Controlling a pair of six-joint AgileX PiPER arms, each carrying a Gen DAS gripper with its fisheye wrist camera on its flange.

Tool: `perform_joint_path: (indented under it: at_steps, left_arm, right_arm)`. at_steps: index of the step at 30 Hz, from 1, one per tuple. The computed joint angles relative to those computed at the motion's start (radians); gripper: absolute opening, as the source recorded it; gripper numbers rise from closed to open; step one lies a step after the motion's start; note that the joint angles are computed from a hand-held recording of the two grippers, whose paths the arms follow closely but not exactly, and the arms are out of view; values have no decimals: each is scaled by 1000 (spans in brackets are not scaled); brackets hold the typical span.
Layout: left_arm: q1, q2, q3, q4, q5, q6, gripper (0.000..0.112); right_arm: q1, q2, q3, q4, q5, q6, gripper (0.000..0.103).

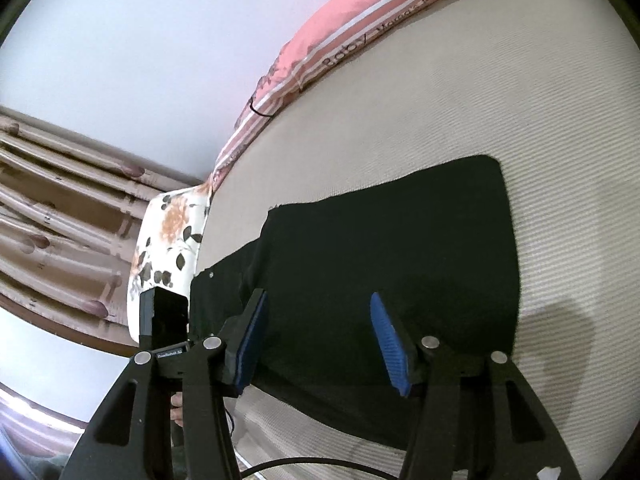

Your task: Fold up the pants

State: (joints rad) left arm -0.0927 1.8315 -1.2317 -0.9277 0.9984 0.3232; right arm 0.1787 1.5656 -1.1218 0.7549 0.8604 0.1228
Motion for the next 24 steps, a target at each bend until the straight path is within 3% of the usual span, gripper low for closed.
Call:
perform_joint_path:
  at_steps: [15,24]
  left_arm:
    - [43,95,-12,-171,145,102,48]
    - [14,170,-126,-187,137,126,48]
  right_arm:
    - [-86,-39,90,65,-25,-29,51]
    - [-78,-43,94,61,-23,-12,51]
